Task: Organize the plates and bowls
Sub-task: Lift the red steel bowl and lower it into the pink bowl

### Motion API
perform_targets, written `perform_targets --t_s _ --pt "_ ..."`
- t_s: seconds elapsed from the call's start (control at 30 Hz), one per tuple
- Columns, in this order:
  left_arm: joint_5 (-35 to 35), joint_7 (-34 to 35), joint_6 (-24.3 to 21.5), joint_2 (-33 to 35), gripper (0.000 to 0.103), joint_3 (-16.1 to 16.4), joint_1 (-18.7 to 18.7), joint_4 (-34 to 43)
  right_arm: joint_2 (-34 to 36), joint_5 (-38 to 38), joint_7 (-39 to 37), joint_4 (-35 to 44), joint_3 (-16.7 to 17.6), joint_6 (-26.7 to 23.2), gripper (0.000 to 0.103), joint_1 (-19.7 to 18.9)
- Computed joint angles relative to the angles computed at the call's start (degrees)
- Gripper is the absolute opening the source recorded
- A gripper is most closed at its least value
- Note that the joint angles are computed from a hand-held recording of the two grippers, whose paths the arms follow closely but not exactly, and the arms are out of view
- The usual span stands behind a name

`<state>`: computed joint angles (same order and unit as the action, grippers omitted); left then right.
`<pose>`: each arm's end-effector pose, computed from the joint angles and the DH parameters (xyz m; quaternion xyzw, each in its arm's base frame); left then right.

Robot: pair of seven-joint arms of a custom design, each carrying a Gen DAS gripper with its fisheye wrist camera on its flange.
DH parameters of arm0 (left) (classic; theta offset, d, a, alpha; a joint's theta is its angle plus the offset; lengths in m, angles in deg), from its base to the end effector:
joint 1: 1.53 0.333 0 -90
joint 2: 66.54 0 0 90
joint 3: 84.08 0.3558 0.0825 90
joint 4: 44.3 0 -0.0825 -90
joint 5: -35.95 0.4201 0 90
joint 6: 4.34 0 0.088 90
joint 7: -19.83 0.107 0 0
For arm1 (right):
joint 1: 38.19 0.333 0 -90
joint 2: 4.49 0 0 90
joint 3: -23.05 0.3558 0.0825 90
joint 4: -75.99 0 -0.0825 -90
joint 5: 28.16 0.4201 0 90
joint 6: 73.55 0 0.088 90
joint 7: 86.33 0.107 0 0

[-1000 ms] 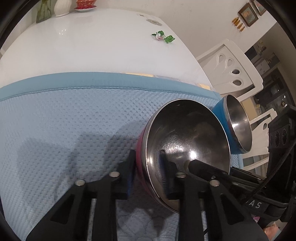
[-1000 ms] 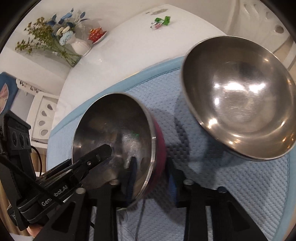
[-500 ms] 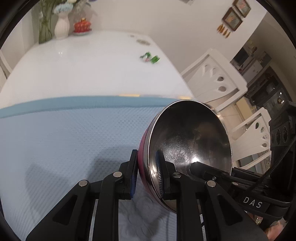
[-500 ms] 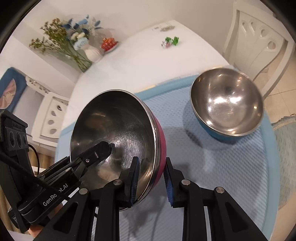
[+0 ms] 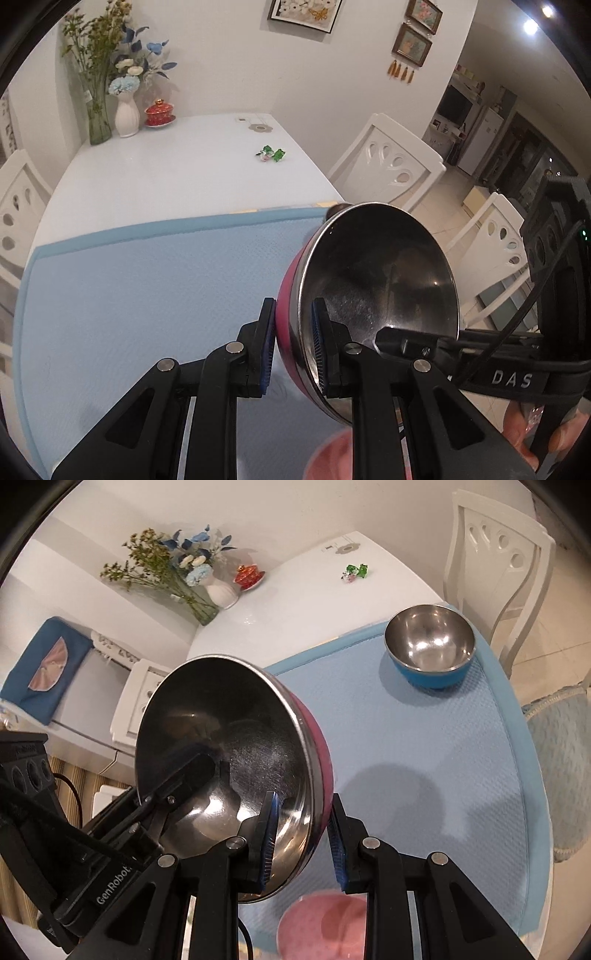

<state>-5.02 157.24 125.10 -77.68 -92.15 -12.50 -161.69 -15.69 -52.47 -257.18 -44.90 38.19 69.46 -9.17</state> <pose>0.5256 -0.2060 0.6006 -0.3471 0.8692 -0.3520 0.0113 0.3994 0.4055 0.5884 -0.4048 0.8508 -0.0503 0.3312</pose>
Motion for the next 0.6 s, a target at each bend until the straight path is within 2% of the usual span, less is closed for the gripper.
perform_targets --t_s 0.13,0.3,0.6 --pt "-0.7 -0.2 -2.0 -3.9 0.016 1.3 0.5 -3.6 -1.9 1.2 2.5 -2.0 0.9 2.8 0.025 0.8" --pt "-0.8 -0.5 -4.8 -7.1 0.016 2.2 0.9 -7.1 -2.9 0.8 3.9 -2.0 2.4 0.4 0.025 1.6" --pt "-0.8 -0.6 -6.8 -11.0 0.016 3.1 0.8 -10.7 -4.4 1.8 5.8 -3.7 3.2 0.6 0.025 3.0"
